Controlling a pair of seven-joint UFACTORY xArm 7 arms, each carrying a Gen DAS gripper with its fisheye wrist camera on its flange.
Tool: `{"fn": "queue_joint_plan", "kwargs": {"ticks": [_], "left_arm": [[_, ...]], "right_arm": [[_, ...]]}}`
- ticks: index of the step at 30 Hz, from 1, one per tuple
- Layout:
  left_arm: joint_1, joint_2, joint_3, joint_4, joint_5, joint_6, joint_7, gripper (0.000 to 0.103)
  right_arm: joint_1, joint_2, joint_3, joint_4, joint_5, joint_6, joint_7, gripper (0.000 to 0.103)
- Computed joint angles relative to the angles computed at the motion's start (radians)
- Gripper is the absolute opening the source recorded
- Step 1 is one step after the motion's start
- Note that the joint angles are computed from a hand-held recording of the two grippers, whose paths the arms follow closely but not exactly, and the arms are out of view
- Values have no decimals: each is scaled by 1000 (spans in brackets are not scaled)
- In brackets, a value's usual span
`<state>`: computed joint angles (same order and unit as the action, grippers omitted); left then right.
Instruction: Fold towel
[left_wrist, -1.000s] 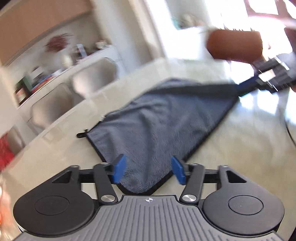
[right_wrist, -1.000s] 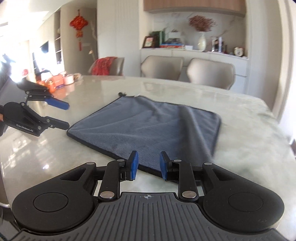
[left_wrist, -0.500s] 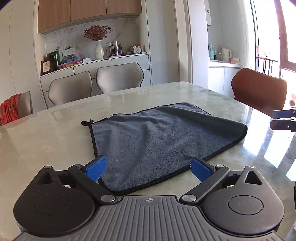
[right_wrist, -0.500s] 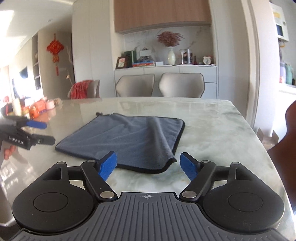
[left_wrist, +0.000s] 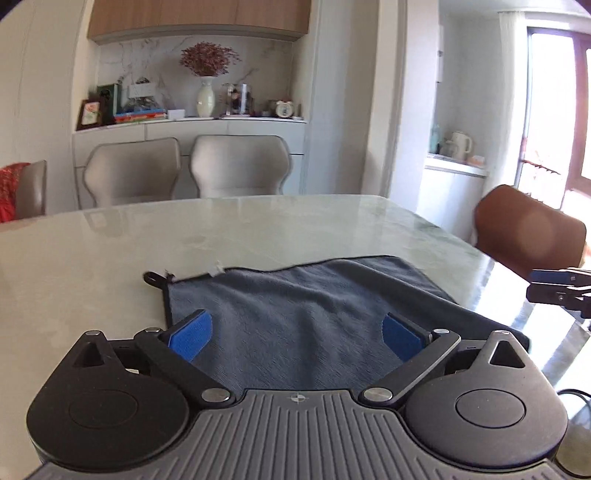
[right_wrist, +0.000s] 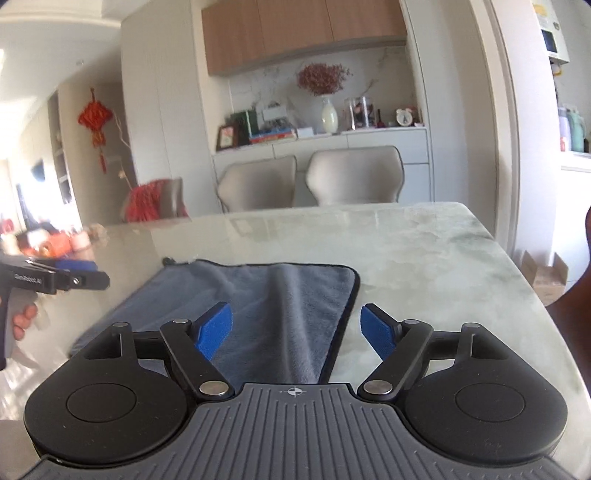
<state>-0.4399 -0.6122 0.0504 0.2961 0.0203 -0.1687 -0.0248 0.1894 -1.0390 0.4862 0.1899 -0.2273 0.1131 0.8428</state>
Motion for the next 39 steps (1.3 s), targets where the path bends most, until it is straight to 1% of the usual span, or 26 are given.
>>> {"fn": "queue_joint_plan", "kwargs": {"ticks": [2, 3, 4, 6, 7, 9, 11, 12, 13, 14, 15, 16, 17, 19, 20, 21, 22, 24, 26, 28, 29, 30, 32, 34, 37, 39], "left_arm": [[37, 26, -43, 39, -16, 46, -27, 101], [45, 34, -52, 58, -23, 75, -37, 101], [36, 39, -47, 88, -39, 129, -53, 101], [26, 36, -44, 114, -69, 182, -70, 101], [44, 26, -64, 134, -89, 224, -100, 101], [43, 10, -65, 165, -126, 290, -130, 101], [52, -2, -72, 190, -156, 337, -159, 103], [47, -6, -66, 196, -167, 346, -157, 103], [60, -4, -76, 205, -163, 358, -157, 103], [78, 0, -91, 215, -155, 371, -158, 103], [95, 4, -105, 224, -145, 385, -160, 103], [130, 13, -136, 237, -118, 399, -165, 103], [169, 23, -170, 250, -85, 413, -173, 103], [244, 38, -238, 264, -24, 415, -214, 103], [281, 54, -270, 271, 9, 412, -240, 103], [283, 71, -271, 281, 21, 420, -248, 103], [263, 89, -251, 289, 17, 426, -241, 103], [222, 122, -209, 303, -1, 427, -217, 103], [205, 152, -188, 314, -11, 409, -199, 103], [215, 178, -192, 322, -3, 387, -199, 103], [218, 197, -194, 331, 5, 379, -193, 103], [221, 218, -195, 341, 14, 372, -185, 103], [240, 260, -210, 365, 43, 361, -181, 103], [242, 289, -211, 379, 57, 349, -171, 103], [246, 322, -213, 397, 73, 338, -166, 103], [246, 343, -206, 409, 75, 332, -162, 103]], "right_arm": [[-10, 48, -2, 64, 2, 79, -5, 83], [-13, 70, -4, 95, 2, 118, -8, 85], [-9, 81, -9, 112, 2, 144, -10, 86], [28, 110, -47, 183, 11, 281, -42, 93], [36, 125, -62, 218, 16, 338, -53, 95], [53, 138, -100, 272, 40, 413, -58, 102], [38, 121, -108, 292, 56, 428, -21, 102], [11, 108, -93, 292, 51, 412, 13, 102], [-18, 96, -74, 287, 39, 388, 44, 102], [-39, 103, -70, 286, 14, 366, 38, 102], [-55, 132, -66, 299, -12, 371, 14, 102], [-73, 167, -56, 321, -36, 393, -7, 102], [-91, 202, -46, 343, -62, 417, -26, 101], [-104, 285, -59, 386, -76, 426, -41, 91], [-79, 332, -96, 402, -59, 410, -64, 80], [-43, 377, -146, 410, -28, 376, -94, 77], [-15, 416, -183, 417, 2, 342, -116, 76], [18, 492, -230, 440, 40, 290, -161, 61], [16, 573, -244, 487, 48, 282, -194, 57], [17, 642, -260, 525, 60, 271, -219, 46], [18, 667, -267, 539, 67, 265, -226, 37], [21, 694, -275, 551, 78, 254, -230, 31], [29, 753, -293, 580, 103, 237, -246, 21], [23, 807, -292, 616, 95, 251, -244, 21], [-14, 844, -262, 646, -27, 288, -165, 22], [-9, 859, -271, 657, -55, 300, -157, 27]]}}
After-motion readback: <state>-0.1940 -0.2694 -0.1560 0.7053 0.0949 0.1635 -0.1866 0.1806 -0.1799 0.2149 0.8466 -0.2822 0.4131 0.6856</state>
